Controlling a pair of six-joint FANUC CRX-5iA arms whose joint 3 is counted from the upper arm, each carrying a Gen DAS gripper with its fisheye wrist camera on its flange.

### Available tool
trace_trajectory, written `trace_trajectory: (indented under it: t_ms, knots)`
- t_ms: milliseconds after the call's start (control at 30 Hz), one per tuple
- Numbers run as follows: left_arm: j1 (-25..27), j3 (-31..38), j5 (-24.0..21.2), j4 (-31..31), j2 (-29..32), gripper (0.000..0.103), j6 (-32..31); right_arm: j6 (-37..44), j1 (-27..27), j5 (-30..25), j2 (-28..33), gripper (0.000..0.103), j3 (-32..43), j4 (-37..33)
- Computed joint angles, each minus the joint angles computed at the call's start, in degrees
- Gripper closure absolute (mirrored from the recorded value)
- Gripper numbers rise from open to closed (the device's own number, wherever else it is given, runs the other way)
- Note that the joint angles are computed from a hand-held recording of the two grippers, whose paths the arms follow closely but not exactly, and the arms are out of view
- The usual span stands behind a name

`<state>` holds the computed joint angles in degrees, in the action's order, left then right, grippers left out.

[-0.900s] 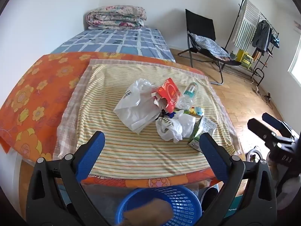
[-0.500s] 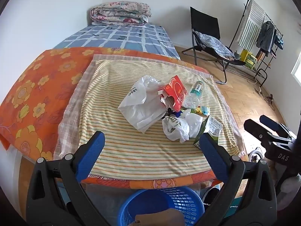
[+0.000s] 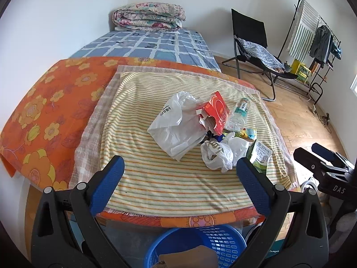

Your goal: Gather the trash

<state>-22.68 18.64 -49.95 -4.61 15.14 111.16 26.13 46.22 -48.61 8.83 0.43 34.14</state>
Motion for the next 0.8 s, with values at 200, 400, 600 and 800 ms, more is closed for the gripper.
trace_trajectory:
  t_ms: [200, 400, 600, 800]
  knots:
    - [-0.64, 0.57, -0.1, -0.99, 0.09, 0.001, 0.18, 0.09, -0.08, -0.17, -0.2, 0.0, -0.23, -0.29]
    - [-0.92, 0.79, 0.13, -1.89, -0.23, 0.001, 0.47, -0.4, -0.16, -0.09, -0.35, 0.0, -0.44, -0.27]
    - [-0.89, 0.87, 0.24, -1.71, -0.28, 0.001, 0.33, 0.04, 0.06, 0.0, -0.33, 0.0, -0.46, -0.37]
    - [-1.03, 1.47, -0.08, -1.88, -0.1, 0.001, 0.34, -0.13, -0.01, -0.24, -0.26, 0.0, -0.44, -0.34]
